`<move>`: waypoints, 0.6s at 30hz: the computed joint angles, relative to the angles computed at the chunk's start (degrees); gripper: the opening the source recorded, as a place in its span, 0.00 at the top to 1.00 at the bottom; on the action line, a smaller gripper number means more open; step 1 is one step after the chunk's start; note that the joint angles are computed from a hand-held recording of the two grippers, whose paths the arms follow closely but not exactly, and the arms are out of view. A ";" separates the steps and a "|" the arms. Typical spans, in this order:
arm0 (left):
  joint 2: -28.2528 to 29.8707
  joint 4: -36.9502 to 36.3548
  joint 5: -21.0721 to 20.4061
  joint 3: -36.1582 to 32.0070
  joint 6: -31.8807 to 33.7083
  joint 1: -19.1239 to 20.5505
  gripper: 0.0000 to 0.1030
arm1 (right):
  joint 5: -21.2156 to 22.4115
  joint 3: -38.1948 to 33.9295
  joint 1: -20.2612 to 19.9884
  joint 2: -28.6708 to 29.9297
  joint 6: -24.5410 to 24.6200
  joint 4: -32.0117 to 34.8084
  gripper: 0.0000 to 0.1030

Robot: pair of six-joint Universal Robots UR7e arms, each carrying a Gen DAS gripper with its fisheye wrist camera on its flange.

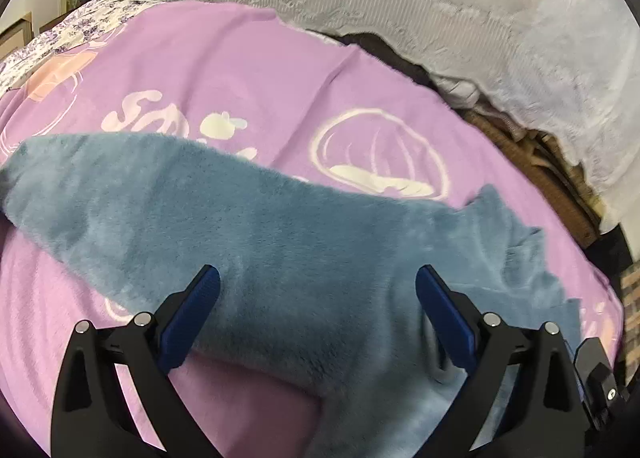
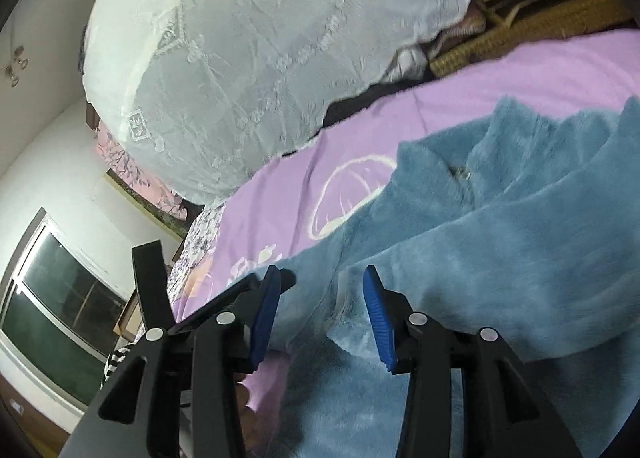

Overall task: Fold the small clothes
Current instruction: 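Lay the sleeve on the jacket body and open the right tool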

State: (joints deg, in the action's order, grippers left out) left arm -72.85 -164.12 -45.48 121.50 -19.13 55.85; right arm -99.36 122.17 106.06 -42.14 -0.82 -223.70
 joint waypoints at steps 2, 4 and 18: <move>-0.83 -0.60 -0.90 0.91 1.39 -1.45 0.07 | -2.44 1.67 0.53 -1.66 -1.61 -1.38 0.83; -1.27 -2.21 -1.23 2.66 4.16 -3.94 0.07 | -5.53 4.13 0.47 -4.05 -2.91 -3.18 0.89; 7.44 9.88 2.90 -0.13 2.33 -3.79 0.04 | -7.25 18.93 -16.29 -14.59 1.71 0.06 1.00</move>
State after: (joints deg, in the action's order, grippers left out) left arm -65.42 -154.24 -42.58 121.37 -16.80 52.06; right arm -106.61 141.09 89.78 -56.74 0.89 -223.64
